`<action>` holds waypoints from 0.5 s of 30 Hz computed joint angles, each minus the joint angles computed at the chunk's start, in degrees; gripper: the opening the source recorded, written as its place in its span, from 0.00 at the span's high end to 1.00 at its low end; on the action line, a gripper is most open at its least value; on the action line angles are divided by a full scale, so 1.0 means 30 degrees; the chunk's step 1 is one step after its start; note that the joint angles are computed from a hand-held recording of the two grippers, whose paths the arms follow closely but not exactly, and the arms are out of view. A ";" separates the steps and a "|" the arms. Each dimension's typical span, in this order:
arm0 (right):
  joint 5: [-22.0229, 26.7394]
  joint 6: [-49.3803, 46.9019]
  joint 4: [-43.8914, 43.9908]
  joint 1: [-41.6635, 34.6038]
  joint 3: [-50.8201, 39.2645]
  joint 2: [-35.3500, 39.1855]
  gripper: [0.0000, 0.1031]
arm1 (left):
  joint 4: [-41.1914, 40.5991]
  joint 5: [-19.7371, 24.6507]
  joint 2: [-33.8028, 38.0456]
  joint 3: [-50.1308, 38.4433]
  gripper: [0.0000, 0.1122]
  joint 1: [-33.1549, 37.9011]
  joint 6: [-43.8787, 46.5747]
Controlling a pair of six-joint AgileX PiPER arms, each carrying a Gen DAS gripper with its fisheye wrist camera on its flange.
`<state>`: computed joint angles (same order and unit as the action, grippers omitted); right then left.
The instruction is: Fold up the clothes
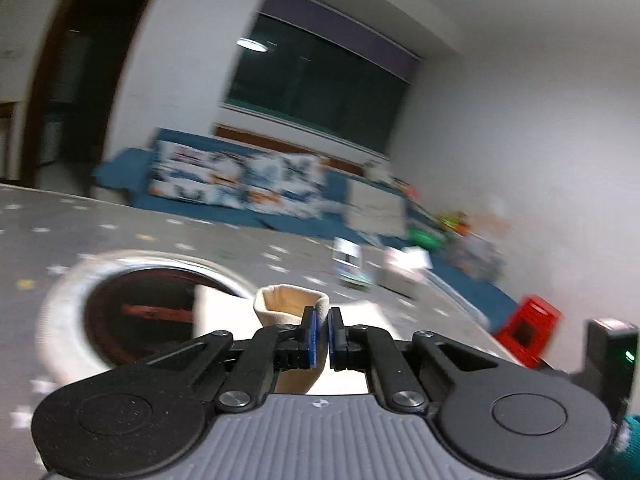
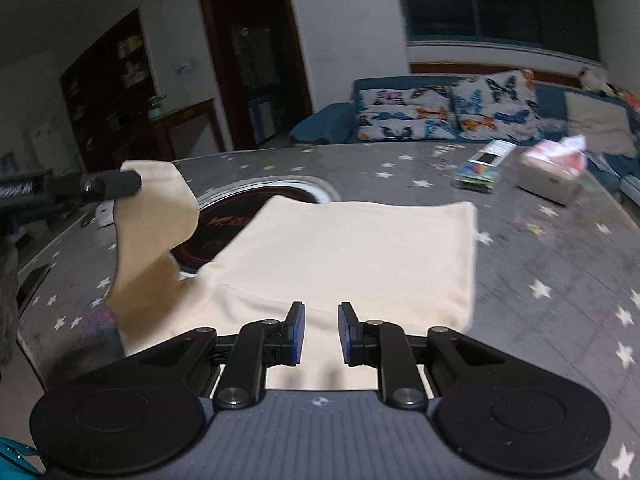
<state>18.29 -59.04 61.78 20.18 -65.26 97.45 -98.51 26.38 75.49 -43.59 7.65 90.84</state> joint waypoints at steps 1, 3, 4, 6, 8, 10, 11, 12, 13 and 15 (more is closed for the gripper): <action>0.0021 -0.0106 0.0272 -0.0235 0.0174 -0.0097 0.83 | 0.0034 -0.0005 0.0290 -0.0152 0.95 -0.0635 0.0078; 0.0094 -0.0264 0.0787 -0.0675 0.0468 -0.0241 0.83 | -0.0366 -0.0398 0.0983 -0.0275 0.95 -0.1914 0.0916; 0.0140 -0.0320 0.1025 -0.0888 0.0597 -0.0298 0.83 | -0.0330 -0.0671 0.1392 -0.0363 0.95 -0.2477 0.1034; 0.0209 -0.0520 0.1434 -0.1250 0.0852 -0.0392 0.83 | -0.0028 -0.1180 0.2282 -0.0629 0.94 -0.3525 0.0991; 0.0272 -0.0727 0.1765 -0.1561 0.1080 -0.0460 0.83 | 0.0799 -0.1293 0.3162 -0.0934 0.92 -0.4166 0.0526; 0.0303 -0.0640 0.1735 -0.1663 0.1178 -0.0470 0.83 | 0.1810 -0.1455 0.3589 -0.0969 0.86 -0.4487 -0.0089; 0.0339 -0.0567 0.1697 -0.1680 0.1213 -0.0471 0.83 | 0.2312 -0.1536 0.3650 -0.0877 0.78 -0.4570 -0.0376; 0.0426 -0.0523 0.1712 -0.1679 0.1243 -0.0458 0.83 | 0.2819 -0.1619 0.3716 -0.0787 0.73 -0.4657 -0.0671; 0.0565 -0.0504 0.1738 -0.1701 0.1250 -0.0432 0.83 | 0.2599 -0.1568 0.3571 -0.0558 0.69 -0.4509 -0.0275; 0.0974 -0.0518 0.1754 -0.1724 0.1088 -0.0227 0.82 | 0.1990 -0.1412 0.3093 -0.0004 0.64 -0.3947 0.0731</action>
